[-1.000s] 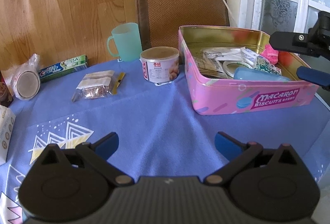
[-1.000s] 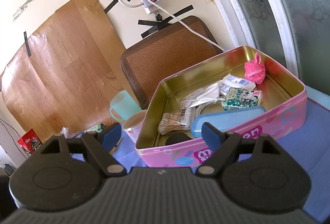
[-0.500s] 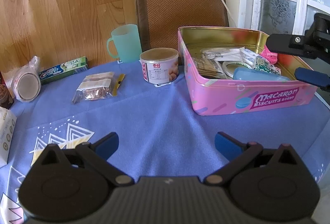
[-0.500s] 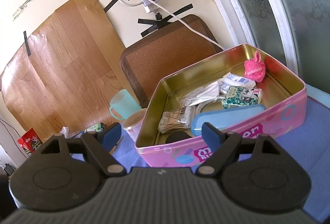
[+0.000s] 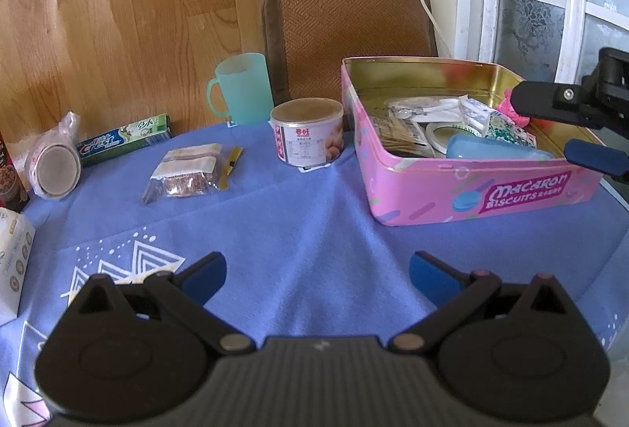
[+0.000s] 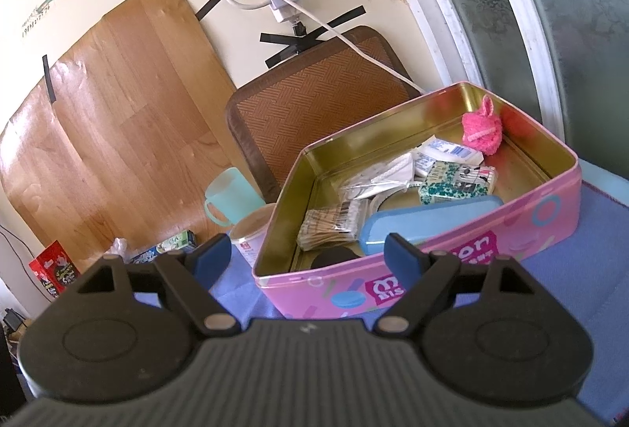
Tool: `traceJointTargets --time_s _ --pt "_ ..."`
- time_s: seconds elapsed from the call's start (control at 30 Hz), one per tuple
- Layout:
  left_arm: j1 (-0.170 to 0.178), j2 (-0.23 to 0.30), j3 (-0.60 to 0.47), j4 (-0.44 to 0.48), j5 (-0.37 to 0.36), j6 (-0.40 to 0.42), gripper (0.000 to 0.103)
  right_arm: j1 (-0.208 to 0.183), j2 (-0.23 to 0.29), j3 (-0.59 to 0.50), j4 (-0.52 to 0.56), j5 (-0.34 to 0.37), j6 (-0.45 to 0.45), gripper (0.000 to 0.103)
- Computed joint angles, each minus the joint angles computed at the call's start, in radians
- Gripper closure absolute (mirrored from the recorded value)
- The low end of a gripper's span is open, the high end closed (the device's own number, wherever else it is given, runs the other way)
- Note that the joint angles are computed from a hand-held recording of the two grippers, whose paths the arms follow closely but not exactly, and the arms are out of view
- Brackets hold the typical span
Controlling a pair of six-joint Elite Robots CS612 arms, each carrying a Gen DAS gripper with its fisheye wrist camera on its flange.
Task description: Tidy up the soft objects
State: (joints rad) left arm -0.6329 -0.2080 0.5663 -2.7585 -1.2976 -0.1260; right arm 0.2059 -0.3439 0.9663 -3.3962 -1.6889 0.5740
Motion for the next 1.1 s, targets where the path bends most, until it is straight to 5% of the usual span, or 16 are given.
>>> traceJointTargets --time_s 0.23,0.83,1.1 --pt "-0.003 -0.006 0.021 -0.060 0.051 0.016 0.000 0.001 -0.004 0.009 0.010 -0.008 -0.015 0.016" --pt "0.004 -0.025 0.040 -0.009 -0.010 -0.037 0.000 0.011 -0.014 0.037 -0.013 -0.053 -0.006 0.016" --pt "-0.006 -0.034 0.063 -0.038 0.052 -0.023 0.000 0.014 -0.012 0.035 -0.013 -0.058 -0.008 0.016"
